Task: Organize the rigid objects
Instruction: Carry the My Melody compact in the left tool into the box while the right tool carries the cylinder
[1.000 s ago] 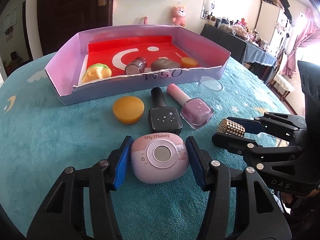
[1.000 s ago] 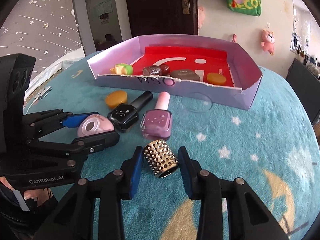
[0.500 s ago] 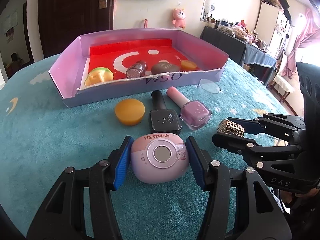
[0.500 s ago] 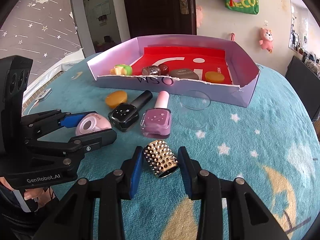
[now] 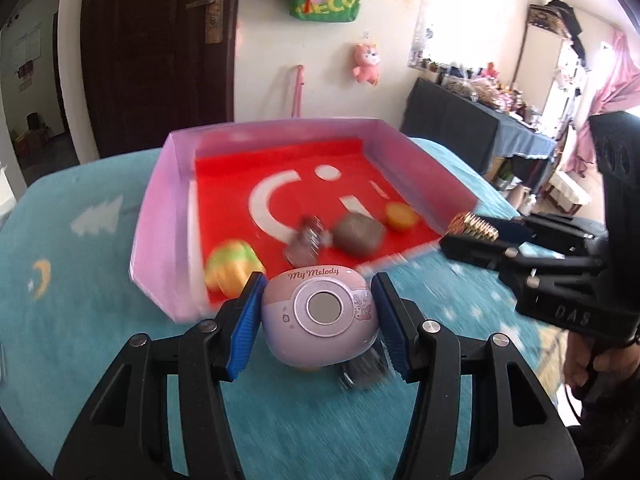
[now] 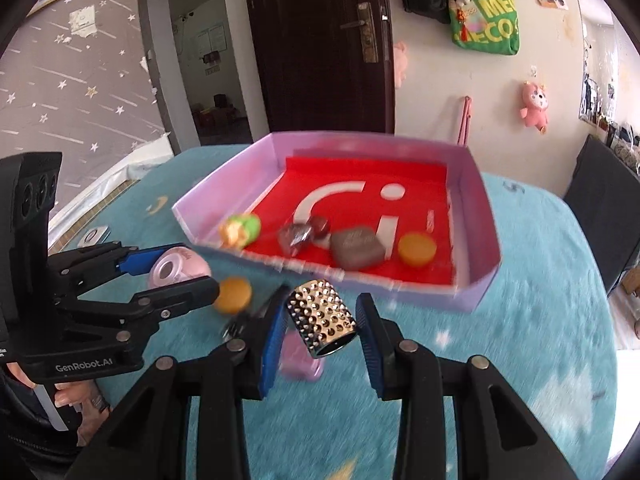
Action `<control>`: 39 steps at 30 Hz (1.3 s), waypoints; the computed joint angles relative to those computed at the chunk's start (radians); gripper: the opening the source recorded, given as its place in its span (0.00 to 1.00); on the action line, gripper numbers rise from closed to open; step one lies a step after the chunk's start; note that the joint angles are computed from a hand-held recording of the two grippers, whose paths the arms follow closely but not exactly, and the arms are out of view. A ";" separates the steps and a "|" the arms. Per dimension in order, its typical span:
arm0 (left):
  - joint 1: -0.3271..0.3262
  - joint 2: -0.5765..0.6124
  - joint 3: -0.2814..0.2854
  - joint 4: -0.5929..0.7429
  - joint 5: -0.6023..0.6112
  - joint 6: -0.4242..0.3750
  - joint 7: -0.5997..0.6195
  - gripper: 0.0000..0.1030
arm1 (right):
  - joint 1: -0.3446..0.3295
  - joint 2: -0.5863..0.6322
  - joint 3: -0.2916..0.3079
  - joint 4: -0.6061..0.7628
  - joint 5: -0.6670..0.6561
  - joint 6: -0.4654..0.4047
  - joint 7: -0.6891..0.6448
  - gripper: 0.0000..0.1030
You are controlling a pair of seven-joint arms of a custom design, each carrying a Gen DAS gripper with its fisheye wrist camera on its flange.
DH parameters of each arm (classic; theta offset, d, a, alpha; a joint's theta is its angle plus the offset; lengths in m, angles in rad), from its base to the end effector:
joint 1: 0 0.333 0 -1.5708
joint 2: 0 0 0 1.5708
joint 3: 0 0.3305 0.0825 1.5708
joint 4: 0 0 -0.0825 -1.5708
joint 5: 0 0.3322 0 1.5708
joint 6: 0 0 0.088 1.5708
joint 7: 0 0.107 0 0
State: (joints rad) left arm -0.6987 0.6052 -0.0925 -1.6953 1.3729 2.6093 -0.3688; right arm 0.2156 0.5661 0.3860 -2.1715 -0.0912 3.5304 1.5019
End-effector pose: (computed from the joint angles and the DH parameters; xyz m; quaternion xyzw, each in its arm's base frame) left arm 0.4584 -0.4800 0.3123 -0.6605 0.6326 -0.3182 0.2496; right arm 0.4972 0.3222 0.3051 -0.8103 0.4146 -0.1317 0.3927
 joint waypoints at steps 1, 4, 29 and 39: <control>0.010 0.005 -0.001 0.011 -0.013 0.000 0.026 0.50 | 0.010 0.009 -0.012 0.043 0.007 -0.033 -0.003 0.37; 0.048 0.029 -0.007 0.057 -0.103 0.002 0.150 0.50 | 0.061 0.043 -0.066 0.170 0.064 -0.130 -0.039 0.37; 0.107 0.261 0.029 0.370 -0.714 -0.065 0.831 0.50 | 0.275 0.421 -0.348 1.000 0.204 -0.867 -0.082 0.37; 0.111 0.259 0.034 0.354 -0.756 -0.077 0.858 0.51 | 0.288 0.445 -0.363 1.044 0.184 -0.911 -0.088 0.37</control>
